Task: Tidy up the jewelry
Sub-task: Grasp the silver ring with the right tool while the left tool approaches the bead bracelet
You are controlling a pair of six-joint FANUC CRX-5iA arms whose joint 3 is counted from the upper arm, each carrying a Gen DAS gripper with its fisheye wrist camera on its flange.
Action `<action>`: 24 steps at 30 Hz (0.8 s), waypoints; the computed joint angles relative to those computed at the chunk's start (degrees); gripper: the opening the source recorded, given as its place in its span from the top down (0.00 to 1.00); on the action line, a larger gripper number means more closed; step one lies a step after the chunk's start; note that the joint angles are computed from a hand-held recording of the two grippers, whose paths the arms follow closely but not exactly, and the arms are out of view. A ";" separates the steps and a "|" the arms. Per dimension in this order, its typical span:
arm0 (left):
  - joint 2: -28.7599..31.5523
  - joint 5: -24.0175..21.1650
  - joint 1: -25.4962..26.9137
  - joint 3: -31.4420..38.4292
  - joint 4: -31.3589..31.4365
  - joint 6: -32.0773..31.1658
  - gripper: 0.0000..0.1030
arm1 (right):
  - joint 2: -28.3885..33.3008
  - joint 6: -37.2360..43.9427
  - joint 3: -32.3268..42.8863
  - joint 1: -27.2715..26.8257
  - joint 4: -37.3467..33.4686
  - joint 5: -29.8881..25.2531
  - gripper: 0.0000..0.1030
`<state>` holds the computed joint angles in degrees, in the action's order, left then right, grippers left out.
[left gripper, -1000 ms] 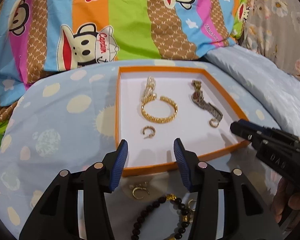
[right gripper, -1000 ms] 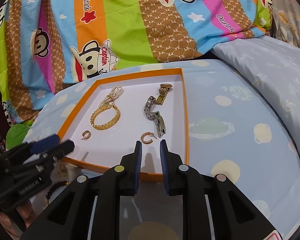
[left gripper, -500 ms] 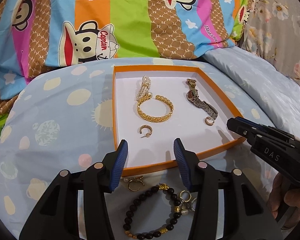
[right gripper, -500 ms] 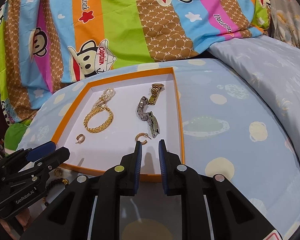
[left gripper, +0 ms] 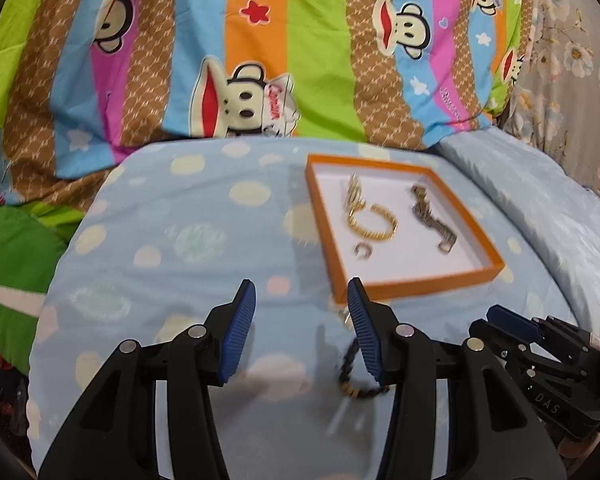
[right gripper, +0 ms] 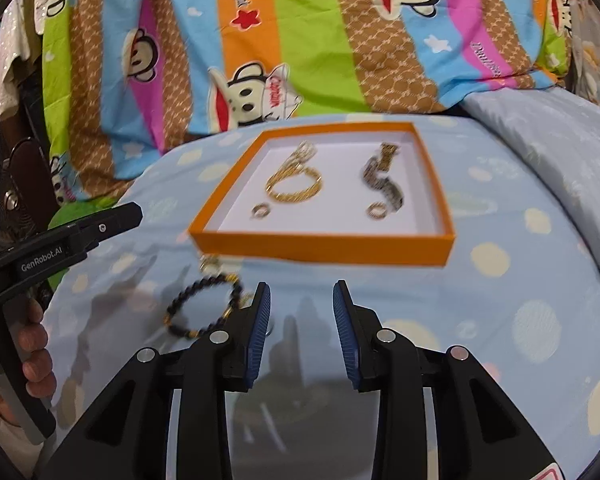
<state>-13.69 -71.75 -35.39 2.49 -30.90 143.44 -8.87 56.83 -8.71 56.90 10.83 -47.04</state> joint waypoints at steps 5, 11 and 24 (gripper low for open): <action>-1.80 -0.29 -0.36 -3.56 2.95 1.43 0.55 | 1.01 0.96 0.62 1.22 -1.95 -1.37 0.69; -2.57 0.65 -1.19 -5.54 4.74 2.46 0.54 | 2.47 0.14 1.20 2.12 -0.64 -2.40 0.69; -2.12 4.11 0.19 -6.87 8.19 -0.21 0.54 | 4.88 -1.23 2.35 3.26 3.11 -4.08 0.75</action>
